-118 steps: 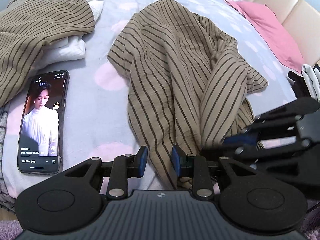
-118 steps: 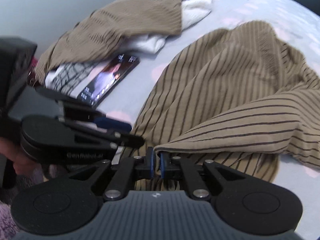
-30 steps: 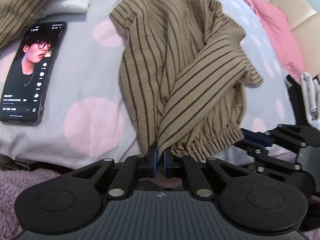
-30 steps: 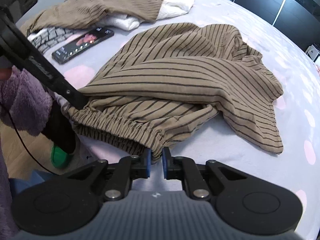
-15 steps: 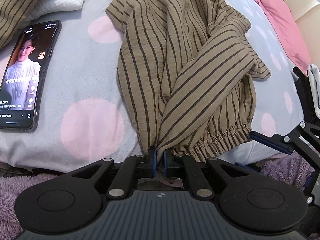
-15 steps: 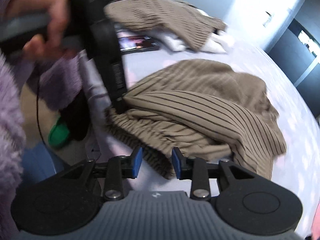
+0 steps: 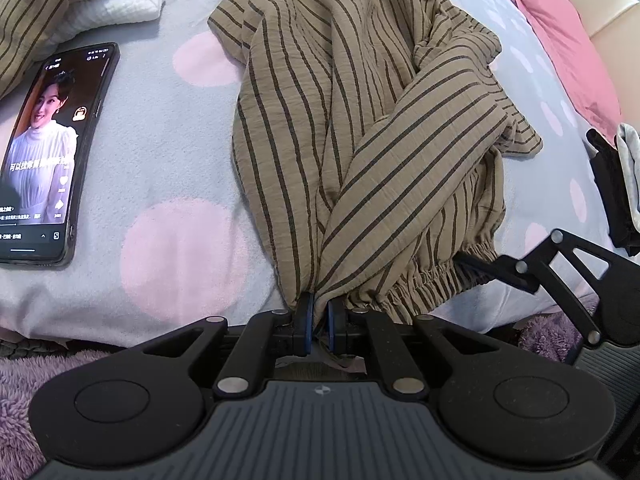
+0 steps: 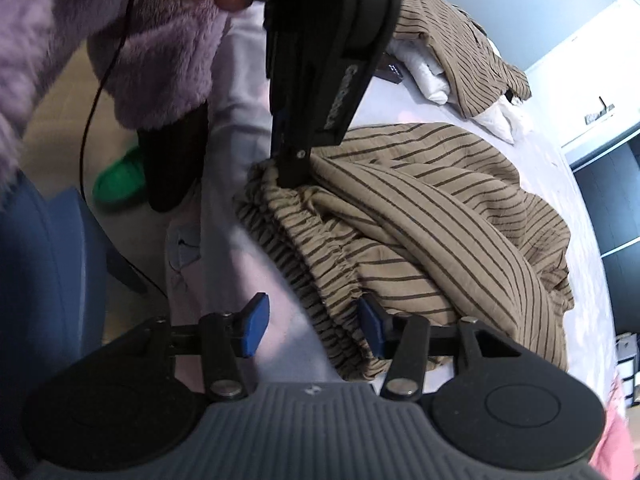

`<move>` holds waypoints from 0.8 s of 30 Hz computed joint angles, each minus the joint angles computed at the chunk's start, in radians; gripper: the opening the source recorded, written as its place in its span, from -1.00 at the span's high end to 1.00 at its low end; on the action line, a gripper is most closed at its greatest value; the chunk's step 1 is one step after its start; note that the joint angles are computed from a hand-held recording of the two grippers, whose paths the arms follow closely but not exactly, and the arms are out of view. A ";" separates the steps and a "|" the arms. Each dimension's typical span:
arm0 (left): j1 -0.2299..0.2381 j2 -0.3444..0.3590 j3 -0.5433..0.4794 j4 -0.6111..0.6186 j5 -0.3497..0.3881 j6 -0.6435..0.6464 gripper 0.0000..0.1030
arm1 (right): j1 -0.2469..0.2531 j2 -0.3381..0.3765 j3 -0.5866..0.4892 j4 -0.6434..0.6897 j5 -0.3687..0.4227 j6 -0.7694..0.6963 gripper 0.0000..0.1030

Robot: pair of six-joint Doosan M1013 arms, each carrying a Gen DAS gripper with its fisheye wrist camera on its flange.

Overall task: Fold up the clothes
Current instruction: 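Hold the folded cuff with the left tool while the right tool presses the fold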

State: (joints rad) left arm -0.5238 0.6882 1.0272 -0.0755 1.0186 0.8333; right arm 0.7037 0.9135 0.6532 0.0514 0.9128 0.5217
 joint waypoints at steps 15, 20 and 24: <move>0.013 -0.007 0.015 -0.021 -0.010 0.017 0.88 | 0.018 -0.094 0.261 -0.228 -0.368 -0.237 0.17; 0.015 -0.007 0.015 -0.022 -0.010 0.020 0.88 | 0.018 -0.113 0.319 -0.278 -0.507 -0.249 0.41; 0.015 0.000 0.003 -0.021 -0.004 0.018 0.88 | 0.018 -0.117 0.322 -0.255 -0.518 -0.241 0.56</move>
State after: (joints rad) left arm -0.5089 0.6881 1.0302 -0.0963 1.0142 0.8513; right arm 0.7218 0.7965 0.9750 -0.2041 0.3945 0.2810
